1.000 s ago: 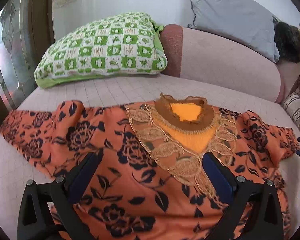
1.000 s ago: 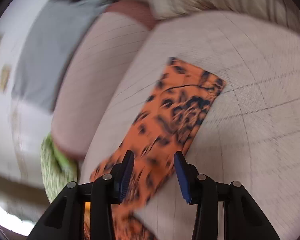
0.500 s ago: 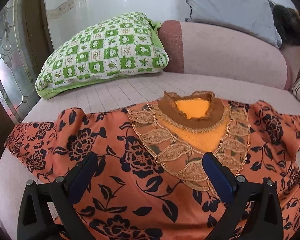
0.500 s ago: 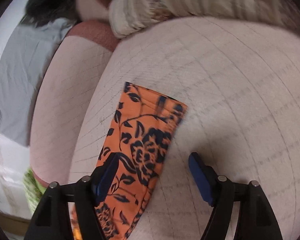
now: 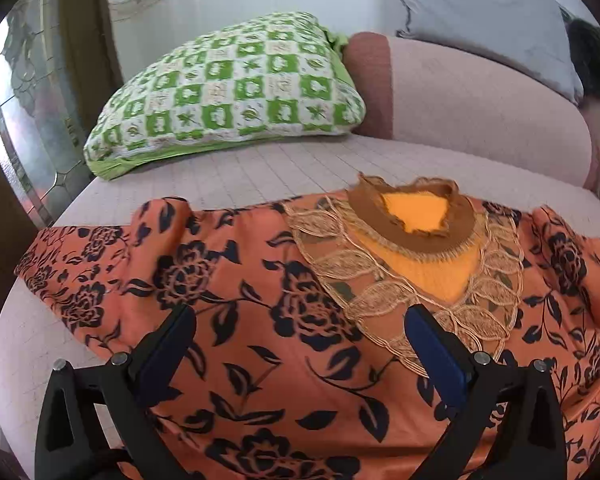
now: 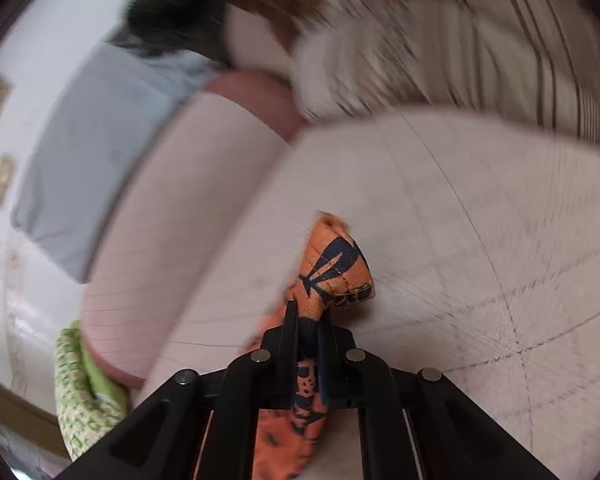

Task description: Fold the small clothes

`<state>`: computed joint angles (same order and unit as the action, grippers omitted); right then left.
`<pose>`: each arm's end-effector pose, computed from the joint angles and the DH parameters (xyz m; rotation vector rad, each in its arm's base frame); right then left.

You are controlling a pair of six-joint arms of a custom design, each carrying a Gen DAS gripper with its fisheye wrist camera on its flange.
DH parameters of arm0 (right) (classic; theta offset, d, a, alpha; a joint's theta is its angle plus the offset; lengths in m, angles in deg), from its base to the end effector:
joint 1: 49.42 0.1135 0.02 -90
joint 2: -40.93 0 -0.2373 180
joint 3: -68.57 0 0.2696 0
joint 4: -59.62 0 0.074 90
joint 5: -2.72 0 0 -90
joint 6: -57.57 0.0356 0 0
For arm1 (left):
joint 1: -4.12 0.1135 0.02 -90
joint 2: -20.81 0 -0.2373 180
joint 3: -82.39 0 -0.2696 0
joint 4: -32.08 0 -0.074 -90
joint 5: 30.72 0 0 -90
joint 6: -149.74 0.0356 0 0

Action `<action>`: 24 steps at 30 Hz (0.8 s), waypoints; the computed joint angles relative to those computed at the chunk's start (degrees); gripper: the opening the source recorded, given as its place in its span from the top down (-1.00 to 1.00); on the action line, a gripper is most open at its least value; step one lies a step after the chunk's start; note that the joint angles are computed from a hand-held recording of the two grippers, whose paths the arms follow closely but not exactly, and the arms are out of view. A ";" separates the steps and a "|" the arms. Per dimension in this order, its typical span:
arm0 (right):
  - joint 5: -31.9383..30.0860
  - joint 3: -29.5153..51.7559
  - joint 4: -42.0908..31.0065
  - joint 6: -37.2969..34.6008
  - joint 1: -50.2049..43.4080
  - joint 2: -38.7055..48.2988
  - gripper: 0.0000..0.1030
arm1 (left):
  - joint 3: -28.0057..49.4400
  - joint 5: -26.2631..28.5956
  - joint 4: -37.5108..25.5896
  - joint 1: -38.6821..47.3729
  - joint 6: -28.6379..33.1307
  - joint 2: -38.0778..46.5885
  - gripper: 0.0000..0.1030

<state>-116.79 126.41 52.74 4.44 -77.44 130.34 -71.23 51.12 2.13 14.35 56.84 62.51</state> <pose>0.2991 -0.1393 0.1444 0.9447 2.0079 0.6601 0.1760 0.0369 0.1225 -0.3389 2.3381 0.2302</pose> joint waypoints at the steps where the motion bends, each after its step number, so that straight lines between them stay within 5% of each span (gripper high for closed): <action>1: -0.28 -1.47 -0.05 0.64 0.05 -4.51 0.85 | -0.02 0.89 -0.86 1.42 0.56 -1.28 -1.00; 7: -0.26 -7.76 -4.81 5.92 2.95 -37.17 0.85 | 1.19 10.91 -5.80 15.24 5.60 -5.94 -1.00; 10: 2.63 -4.62 -9.45 5.19 13.37 -41.96 0.85 | 3.35 17.33 -6.41 23.98 7.44 -3.37 -1.00; 16: 10.91 5.33 -7.04 8.45 42.63 -26.05 0.85 | 8.51 24.33 -6.16 36.85 10.58 2.06 -1.00; 24: 14.50 20.66 3.16 15.89 63.53 3.28 0.85 | 14.12 22.53 -0.76 45.70 14.59 12.34 -1.00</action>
<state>-102.30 147.07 55.90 20.33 -13.91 133.63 -57.12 73.65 1.37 60.05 71.43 74.85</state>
